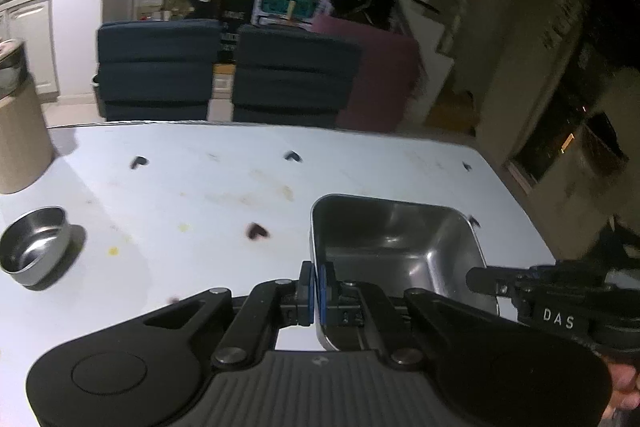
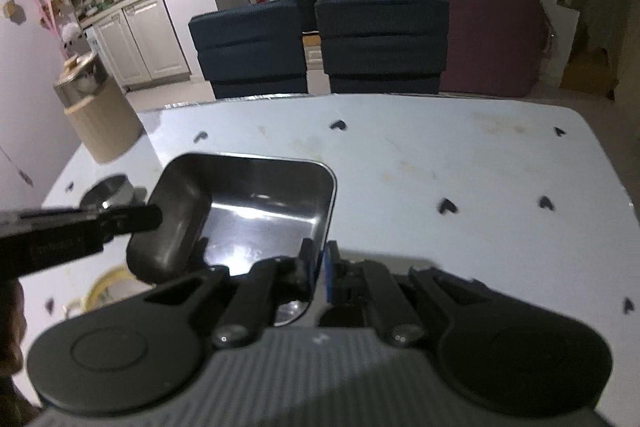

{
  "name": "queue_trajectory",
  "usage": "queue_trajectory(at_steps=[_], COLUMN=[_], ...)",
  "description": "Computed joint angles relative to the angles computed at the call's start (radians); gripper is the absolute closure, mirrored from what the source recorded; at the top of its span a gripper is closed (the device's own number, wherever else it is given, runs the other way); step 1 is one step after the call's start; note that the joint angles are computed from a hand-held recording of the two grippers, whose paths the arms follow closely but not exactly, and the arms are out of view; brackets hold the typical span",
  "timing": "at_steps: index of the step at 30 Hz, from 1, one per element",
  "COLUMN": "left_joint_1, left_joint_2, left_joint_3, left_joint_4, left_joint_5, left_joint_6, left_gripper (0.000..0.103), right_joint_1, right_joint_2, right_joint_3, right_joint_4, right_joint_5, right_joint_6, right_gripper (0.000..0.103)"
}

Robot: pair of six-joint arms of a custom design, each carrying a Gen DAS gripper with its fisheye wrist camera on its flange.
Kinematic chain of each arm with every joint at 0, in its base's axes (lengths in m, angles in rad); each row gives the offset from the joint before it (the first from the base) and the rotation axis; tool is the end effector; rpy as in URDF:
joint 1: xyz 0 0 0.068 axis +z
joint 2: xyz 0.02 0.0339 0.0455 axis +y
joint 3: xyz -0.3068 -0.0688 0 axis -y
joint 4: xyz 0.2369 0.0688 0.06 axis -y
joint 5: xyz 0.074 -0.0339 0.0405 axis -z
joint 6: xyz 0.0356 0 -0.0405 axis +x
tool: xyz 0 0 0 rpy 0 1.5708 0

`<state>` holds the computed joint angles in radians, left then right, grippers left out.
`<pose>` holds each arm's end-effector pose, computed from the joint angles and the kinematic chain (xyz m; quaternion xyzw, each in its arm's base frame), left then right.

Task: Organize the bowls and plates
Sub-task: 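Lift the second tray with both grippers and carry it toward the first tray, then lower the second tray onto the first tray with both grippers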

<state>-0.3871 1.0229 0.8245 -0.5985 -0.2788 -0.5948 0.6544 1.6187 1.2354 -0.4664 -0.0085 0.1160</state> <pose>0.1703 -0.0588 0.3101 -0.1472 0.9067 -0.0627 0.3902 0.2769 0.2128 0.3047 -0.2503 0.9016 0.1362 0.3254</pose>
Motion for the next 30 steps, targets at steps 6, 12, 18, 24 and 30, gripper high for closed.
queue_trajectory(at_steps=[6, 12, 18, 24, 30], left_joint_1=[-0.152, -0.21, -0.21, -0.234, -0.249], left_joint_2=[0.089, 0.156, 0.197, 0.246, 0.295], left_joint_3=[-0.02, -0.037, -0.05, -0.052, -0.048], left_joint_4=[0.049, 0.096, 0.117, 0.145, 0.157], left_joint_5=[-0.063, -0.087, -0.074, -0.083, -0.081], left_joint_6=[-0.049, -0.025, 0.016, 0.052, 0.065], left_gripper=[0.098, 0.096, 0.095, 0.093, 0.093], right_joint_1=[-0.077, -0.105, -0.116, -0.107, -0.124], right_joint_2=[-0.062, -0.057, -0.062, -0.044, -0.031], right_joint_3=[-0.13, -0.16, -0.19, -0.19, -0.185], right_joint_4=[0.049, 0.07, 0.069, 0.053, 0.031], right_joint_5=[-0.012, 0.033, 0.044, 0.092, 0.105], right_joint_6=[-0.014, -0.03, -0.062, -0.102, -0.12], right_gripper=[0.097, 0.098, 0.099, 0.098, 0.098])
